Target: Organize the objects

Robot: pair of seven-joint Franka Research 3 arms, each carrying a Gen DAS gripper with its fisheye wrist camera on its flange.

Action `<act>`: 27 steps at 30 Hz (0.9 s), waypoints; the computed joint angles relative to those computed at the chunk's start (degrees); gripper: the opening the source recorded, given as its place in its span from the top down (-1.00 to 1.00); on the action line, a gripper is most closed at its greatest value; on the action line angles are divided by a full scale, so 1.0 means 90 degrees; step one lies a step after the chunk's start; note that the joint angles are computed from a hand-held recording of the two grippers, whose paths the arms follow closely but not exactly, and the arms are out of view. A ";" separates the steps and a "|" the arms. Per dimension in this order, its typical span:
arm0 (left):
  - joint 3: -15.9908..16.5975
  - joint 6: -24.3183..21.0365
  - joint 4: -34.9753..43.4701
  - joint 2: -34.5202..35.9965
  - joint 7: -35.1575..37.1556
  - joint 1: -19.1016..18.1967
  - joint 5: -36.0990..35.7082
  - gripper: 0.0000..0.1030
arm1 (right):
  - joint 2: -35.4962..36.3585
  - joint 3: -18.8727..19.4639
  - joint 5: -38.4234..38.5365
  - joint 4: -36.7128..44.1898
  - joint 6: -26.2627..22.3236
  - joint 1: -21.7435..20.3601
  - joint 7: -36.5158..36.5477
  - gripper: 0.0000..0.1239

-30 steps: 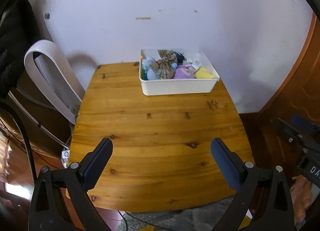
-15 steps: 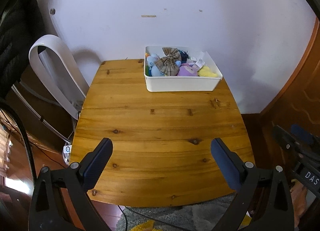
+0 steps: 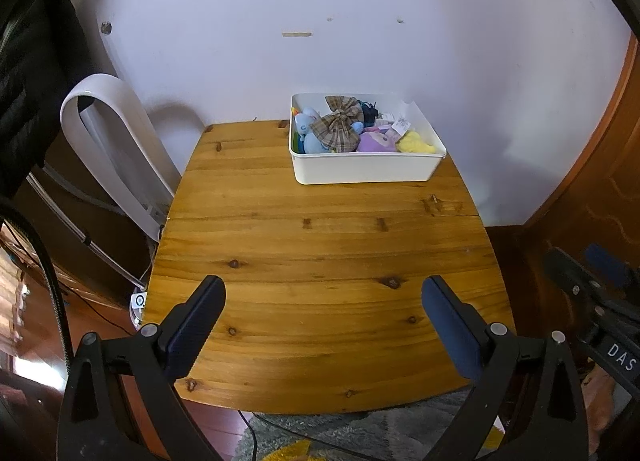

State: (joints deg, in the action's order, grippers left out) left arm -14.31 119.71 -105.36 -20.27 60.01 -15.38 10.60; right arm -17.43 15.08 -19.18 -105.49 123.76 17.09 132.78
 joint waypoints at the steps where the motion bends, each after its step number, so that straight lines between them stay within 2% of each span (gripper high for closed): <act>1: -0.0006 -0.0003 -0.0002 0.0001 -0.0003 0.0001 0.0015 -0.92 | 0.0002 -0.0006 0.0008 -0.0002 -0.0002 0.0002 -0.0009 -0.30; 27: -0.0001 -0.0051 0.0066 0.0192 -0.0066 0.0038 0.0132 -0.92 | 0.0376 -0.0037 -0.0259 0.0348 -0.0211 0.0208 0.0068 -0.30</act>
State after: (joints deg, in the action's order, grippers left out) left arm -14.32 119.25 -104.76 -18.54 59.42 -15.04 11.79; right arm -14.05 14.75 -21.50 -102.36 121.86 18.96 133.39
